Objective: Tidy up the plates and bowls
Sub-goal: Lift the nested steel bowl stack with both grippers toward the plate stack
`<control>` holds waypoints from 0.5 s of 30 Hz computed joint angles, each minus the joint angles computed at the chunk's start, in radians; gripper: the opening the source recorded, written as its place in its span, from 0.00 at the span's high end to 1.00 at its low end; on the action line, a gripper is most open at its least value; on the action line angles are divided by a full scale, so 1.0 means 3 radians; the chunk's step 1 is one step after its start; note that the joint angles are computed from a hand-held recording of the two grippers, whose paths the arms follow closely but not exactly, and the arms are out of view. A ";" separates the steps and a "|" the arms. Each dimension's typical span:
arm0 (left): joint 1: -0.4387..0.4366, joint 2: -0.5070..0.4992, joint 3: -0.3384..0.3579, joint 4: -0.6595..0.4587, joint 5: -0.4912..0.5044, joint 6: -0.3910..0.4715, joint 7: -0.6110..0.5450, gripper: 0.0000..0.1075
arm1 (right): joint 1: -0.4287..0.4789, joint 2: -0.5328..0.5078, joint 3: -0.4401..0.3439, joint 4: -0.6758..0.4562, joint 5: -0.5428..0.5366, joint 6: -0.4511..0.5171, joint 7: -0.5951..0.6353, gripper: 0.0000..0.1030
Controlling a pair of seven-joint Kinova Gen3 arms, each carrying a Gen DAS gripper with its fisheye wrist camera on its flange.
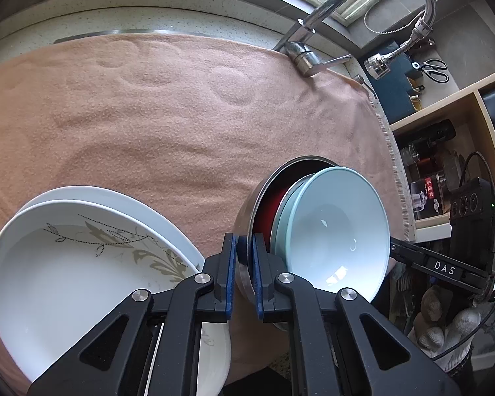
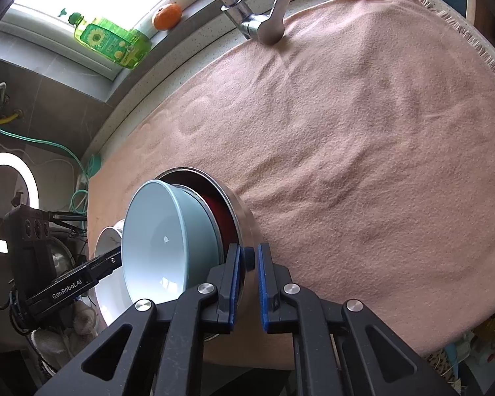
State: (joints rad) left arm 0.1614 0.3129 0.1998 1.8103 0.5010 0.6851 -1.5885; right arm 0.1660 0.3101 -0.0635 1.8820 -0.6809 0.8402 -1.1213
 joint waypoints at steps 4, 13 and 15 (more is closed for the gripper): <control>-0.0008 0.0003 0.0003 0.0000 0.0016 -0.0004 -0.0011 0.92 | -0.0014 0.0011 -0.0001 -0.0008 0.0011 -0.0016 -0.0022 0.92; 0.0001 -0.0001 -0.0005 -0.0002 0.0008 0.0002 0.0035 0.93 | -0.0014 0.0025 0.0009 -0.0034 0.0025 0.0030 -0.0126 0.92; 0.0012 -0.0005 -0.0011 -0.0004 0.0000 0.0000 0.0059 0.93 | -0.0012 0.0023 0.0011 -0.0029 0.0028 0.0031 -0.0145 0.92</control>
State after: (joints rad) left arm 0.1651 0.3115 0.1965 1.8090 0.5009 0.6851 -1.5707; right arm 0.1624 0.3169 -0.0602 1.8731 -0.6726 0.8495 -1.1648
